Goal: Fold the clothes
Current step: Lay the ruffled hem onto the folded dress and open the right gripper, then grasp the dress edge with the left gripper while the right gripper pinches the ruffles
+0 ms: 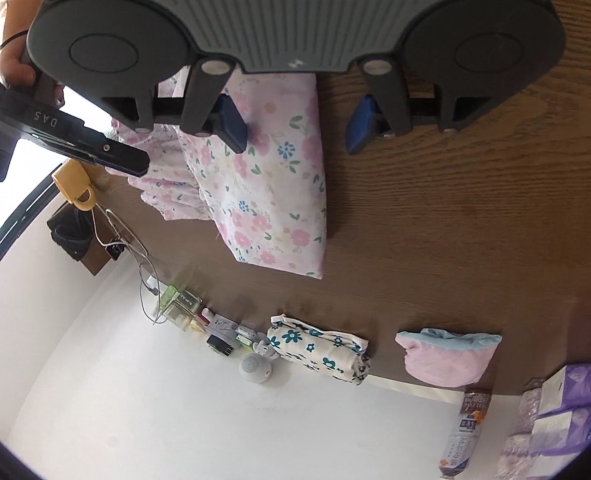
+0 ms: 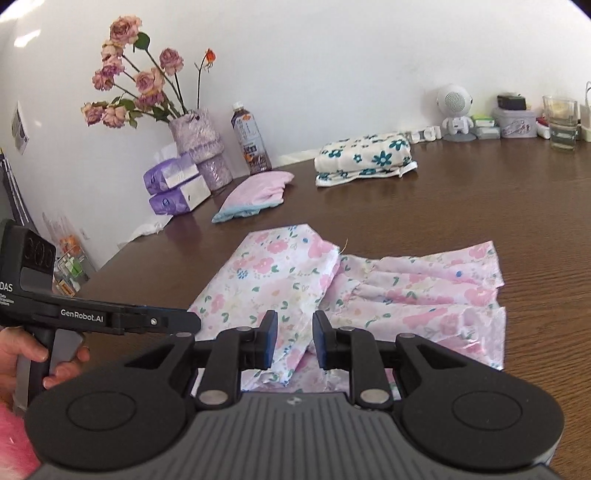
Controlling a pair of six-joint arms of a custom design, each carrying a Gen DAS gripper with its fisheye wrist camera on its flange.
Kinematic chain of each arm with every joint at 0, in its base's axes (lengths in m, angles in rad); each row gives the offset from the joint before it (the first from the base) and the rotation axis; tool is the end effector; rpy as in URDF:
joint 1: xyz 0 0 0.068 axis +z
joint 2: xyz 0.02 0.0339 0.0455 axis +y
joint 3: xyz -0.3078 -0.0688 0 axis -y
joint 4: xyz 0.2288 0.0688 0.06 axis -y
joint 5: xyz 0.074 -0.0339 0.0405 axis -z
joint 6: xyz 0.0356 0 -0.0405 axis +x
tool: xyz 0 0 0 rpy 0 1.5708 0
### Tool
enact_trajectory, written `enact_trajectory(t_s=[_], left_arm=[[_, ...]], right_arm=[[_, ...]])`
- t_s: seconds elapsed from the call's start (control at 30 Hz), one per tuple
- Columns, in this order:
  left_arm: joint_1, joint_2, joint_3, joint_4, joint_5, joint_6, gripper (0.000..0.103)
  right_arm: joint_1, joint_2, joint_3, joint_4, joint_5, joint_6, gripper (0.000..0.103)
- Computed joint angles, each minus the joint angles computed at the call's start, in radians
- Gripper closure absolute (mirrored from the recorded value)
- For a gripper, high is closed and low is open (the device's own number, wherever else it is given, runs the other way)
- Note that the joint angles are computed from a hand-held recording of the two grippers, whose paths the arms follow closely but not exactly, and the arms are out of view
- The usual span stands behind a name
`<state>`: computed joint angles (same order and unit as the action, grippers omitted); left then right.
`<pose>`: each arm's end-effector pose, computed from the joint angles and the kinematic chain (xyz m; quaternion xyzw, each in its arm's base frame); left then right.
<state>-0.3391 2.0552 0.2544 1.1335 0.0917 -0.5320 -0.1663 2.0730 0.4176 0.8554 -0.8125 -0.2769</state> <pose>0.2399 -0.0881 0.0817 -0.0666 0.8965 -0.2214 0.3780 0.2777 -0.0204 0.0796 -0.1954 0.8417 0.2813 0.4174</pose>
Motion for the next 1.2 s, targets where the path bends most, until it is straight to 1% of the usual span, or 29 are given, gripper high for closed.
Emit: enact_trajectory(t_s=[0.17,0.27,0.33,0.4,0.47,0.53,0.7,0.73,0.77,0.8,0.87,0.97,1.03,1.2], left_arm=[[-0.006,-0.008,0.038,-0.048,-0.007,-0.036,0.045],[-0.003,-0.011,0.044,-0.060,-0.004,-0.070,0.045],[0.010,-0.010,0.044,-0.059,0.031,-0.092,0.046],[0.013,-0.009,0.046,-0.059,0.041,-0.100,0.048],[0.008,-0.011,0.055,-0.076,0.031,-0.106,0.051],[0.002,-0.014,0.067,-0.095,0.020,-0.113,0.059],[-0.010,-0.022,0.091,-0.137,0.001,-0.135,0.061],[-0.013,-0.024,0.094,-0.142,-0.005,-0.137,0.063],[-0.016,-0.026,0.096,-0.145,-0.014,-0.132,0.066],[-0.019,-0.029,0.098,-0.149,-0.024,-0.125,0.071],[-0.035,-0.040,0.108,-0.175,-0.058,-0.104,0.072],[-0.060,-0.059,0.127,-0.219,-0.114,-0.069,0.077],[-0.079,-0.071,0.141,-0.250,-0.156,-0.040,0.085],[-0.136,-0.104,0.188,-0.341,-0.281,0.051,0.088]], right_arm=[[-0.052,-0.018,-0.026,0.087,0.064,-0.009,0.082],[-0.065,-0.006,-0.031,0.132,0.137,-0.033,0.082],[-0.077,0.009,-0.015,0.109,0.149,-0.055,0.082],[-0.086,0.025,-0.001,0.086,0.159,-0.079,0.082],[-0.091,0.045,0.015,0.067,0.168,-0.103,0.082],[-0.094,0.067,0.031,0.053,0.175,-0.112,0.082],[-0.104,0.090,0.042,0.044,0.152,-0.118,0.082],[-0.106,0.091,0.042,0.041,0.148,-0.120,0.082],[-0.108,0.092,0.043,0.038,0.144,-0.122,0.082],[-0.110,0.093,0.043,0.033,0.139,-0.124,0.082],[-0.118,0.098,0.051,0.018,0.122,-0.125,0.082],[-0.131,0.104,0.062,-0.007,0.090,-0.120,0.082],[-0.140,0.107,0.069,-0.024,0.068,-0.121,0.082],[-0.150,0.111,0.076,-0.053,0.031,-0.127,0.082]])
